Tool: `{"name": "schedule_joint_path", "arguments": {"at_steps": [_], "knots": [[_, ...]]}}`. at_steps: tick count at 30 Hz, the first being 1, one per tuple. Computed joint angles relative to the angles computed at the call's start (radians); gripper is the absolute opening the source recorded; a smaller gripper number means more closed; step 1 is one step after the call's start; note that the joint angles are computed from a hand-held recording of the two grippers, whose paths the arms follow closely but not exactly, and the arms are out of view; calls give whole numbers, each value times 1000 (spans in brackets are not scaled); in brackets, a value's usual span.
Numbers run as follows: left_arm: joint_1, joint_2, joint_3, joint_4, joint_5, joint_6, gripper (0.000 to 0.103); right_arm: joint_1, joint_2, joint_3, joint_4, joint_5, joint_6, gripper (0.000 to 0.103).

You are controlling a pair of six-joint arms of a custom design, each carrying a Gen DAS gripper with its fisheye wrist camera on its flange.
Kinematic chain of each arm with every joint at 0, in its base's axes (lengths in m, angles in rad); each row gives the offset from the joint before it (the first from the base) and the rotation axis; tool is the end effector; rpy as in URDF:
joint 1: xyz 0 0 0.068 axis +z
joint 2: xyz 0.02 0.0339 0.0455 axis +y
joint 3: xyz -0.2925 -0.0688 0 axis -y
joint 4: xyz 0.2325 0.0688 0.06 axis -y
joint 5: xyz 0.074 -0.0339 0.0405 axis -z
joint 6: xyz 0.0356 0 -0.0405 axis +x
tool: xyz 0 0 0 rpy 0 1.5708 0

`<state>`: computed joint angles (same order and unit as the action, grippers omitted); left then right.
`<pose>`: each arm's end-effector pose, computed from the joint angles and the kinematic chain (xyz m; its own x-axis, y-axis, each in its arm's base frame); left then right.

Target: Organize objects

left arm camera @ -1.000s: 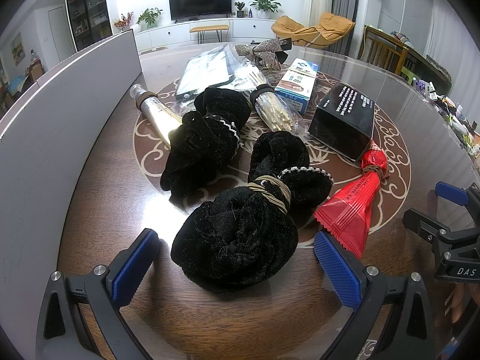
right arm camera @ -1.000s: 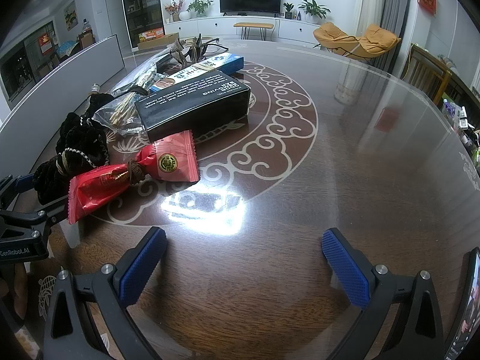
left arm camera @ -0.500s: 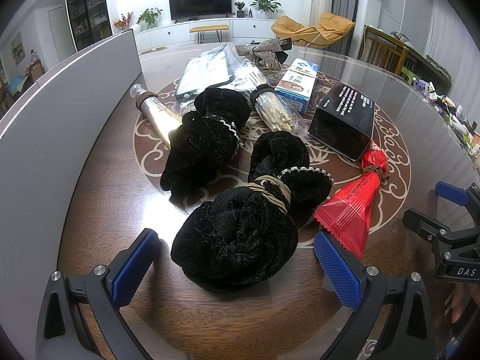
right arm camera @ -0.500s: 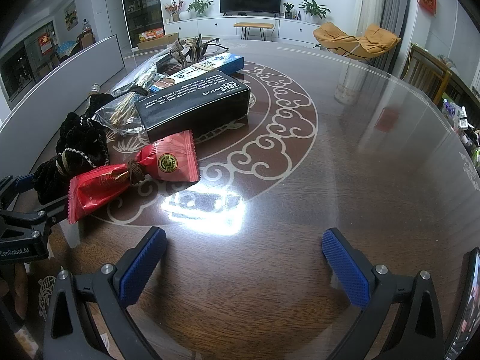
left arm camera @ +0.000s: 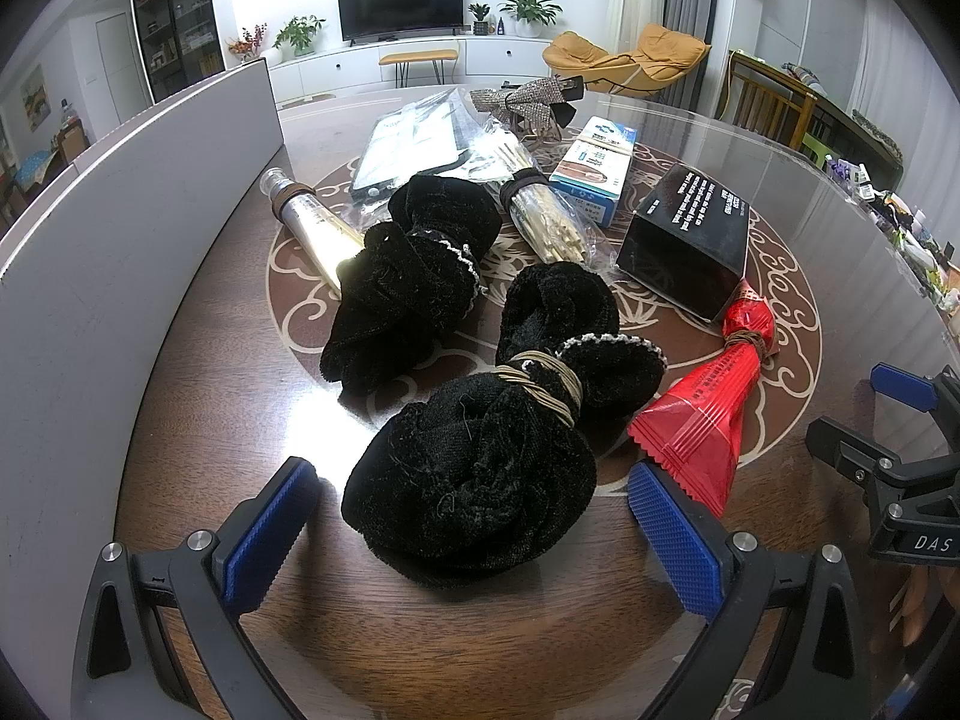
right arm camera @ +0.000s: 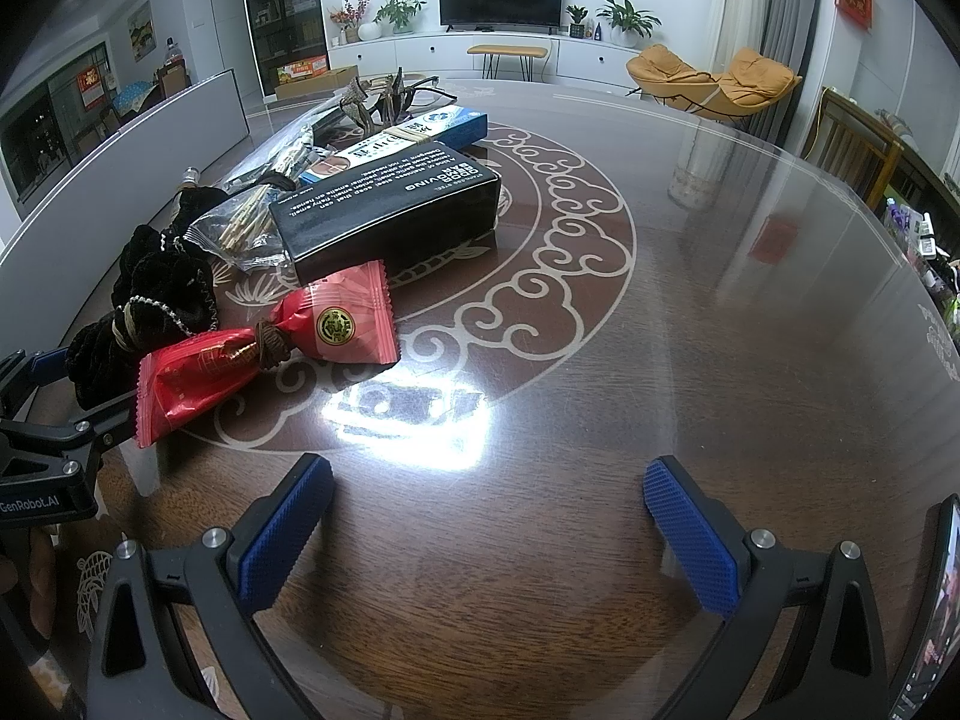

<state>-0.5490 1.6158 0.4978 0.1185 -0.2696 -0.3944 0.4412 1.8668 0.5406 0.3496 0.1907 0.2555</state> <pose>0.2160 -0.1210 0.1318 -0.8086 0.0604 -0.5853 0.0752 0.9972 -0.0009 0.2568 0.1138 0.0919 -0.8066 -0.1065 -0.5814 -0.1235 0.9923 -0.0105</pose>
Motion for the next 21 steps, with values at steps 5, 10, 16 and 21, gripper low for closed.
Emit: {"name": "schedule_joint_path", "arguments": {"at_steps": [5, 10, 16, 21], "knots": [[0, 0, 0, 0, 0, 0, 103, 0, 0, 0, 0, 0, 0, 103], [-1, -4, -5, 2, 3, 6, 103, 0, 0, 1, -1, 0, 0, 103], [2, -154, -149, 10, 55, 85, 103, 0, 0, 1, -1, 0, 0, 103], [48, -250, -192, -56, 74, 73, 103, 0, 0, 0, -1, 0, 0, 103]]}}
